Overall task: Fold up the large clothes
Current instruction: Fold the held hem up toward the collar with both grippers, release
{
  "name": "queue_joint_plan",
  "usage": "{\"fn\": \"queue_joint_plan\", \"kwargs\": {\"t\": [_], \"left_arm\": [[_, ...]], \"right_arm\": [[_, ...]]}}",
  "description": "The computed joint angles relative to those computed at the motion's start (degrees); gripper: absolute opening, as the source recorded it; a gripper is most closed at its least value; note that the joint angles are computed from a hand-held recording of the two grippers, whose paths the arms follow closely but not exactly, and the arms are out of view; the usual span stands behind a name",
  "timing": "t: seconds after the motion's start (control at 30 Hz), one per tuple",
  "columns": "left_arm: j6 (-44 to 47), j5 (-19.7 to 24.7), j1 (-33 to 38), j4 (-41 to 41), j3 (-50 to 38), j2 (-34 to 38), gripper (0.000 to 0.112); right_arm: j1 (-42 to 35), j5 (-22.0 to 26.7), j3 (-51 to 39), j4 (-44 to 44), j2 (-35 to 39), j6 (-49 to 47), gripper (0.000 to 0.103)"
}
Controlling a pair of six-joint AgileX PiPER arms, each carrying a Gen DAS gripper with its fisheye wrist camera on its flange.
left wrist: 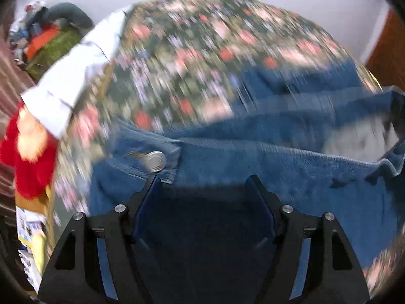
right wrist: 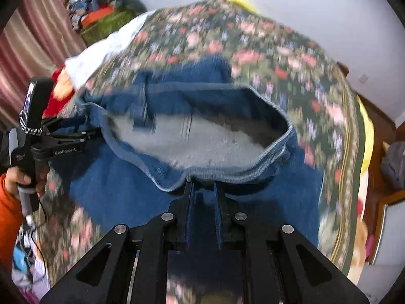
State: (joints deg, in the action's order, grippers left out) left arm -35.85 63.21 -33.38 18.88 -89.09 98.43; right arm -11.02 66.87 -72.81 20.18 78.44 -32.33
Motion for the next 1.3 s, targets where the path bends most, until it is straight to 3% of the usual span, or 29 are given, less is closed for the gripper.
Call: {"fn": "queue_joint_plan", "kwargs": {"t": [0.07, 0.17, 0.33, 0.47, 0.57, 0.77, 0.87, 1.0, 1.13, 1.3], "left_arm": [[-0.69, 1.70, 2.15, 2.50, -6.50, 3.56, 0.071], [-0.64, 3.21, 4.16, 2.98, -10.90, 4.73, 0.071], [3.22, -2.71, 4.08, -0.84, -3.74, -4.01, 0.071], [6.55, -3.64, 1.57, -5.86, 1.29, -8.37, 0.071], [8.40, -3.37, -1.15, -6.63, 4.55, -8.63, 0.071], [4.92, -1.26, -0.78, -7.43, 6.56, -3.13, 0.071], [-1.63, -0.59, 0.64, -0.68, 5.06, -0.24, 0.071], [-4.50, -0.02, 3.36, 1.93, 2.28, 1.66, 0.071], [-8.78, -0.11, 1.99, 4.68, 3.00, -1.99, 0.071], [-2.61, -3.32, -0.52, -5.10, 7.23, -8.29, 0.071]], "right_arm": [[1.99, -3.66, -3.66, -2.50, 2.78, 5.15, 0.010], [2.81, -4.63, -7.94, -5.34, 5.82, 10.65, 0.010], [1.18, -3.72, -5.40, 0.49, 1.14, 4.96, 0.010], [3.87, 0.13, -2.38, 1.41, -2.88, 2.23, 0.010], [6.28, 1.41, 1.29, 1.05, -5.11, 1.90, 0.010], [13.59, -1.29, 9.06, -7.67, -5.91, 7.19, 0.010], [13.47, -2.63, 10.26, -9.57, -5.49, 7.81, 0.010], [12.28, -3.28, 9.10, -13.13, -5.80, 9.90, 0.010], [7.98, -0.31, 6.04, -8.19, -6.06, 5.58, 0.010], [13.03, 0.47, 6.70, -9.13, -4.64, 8.04, 0.010]]}}
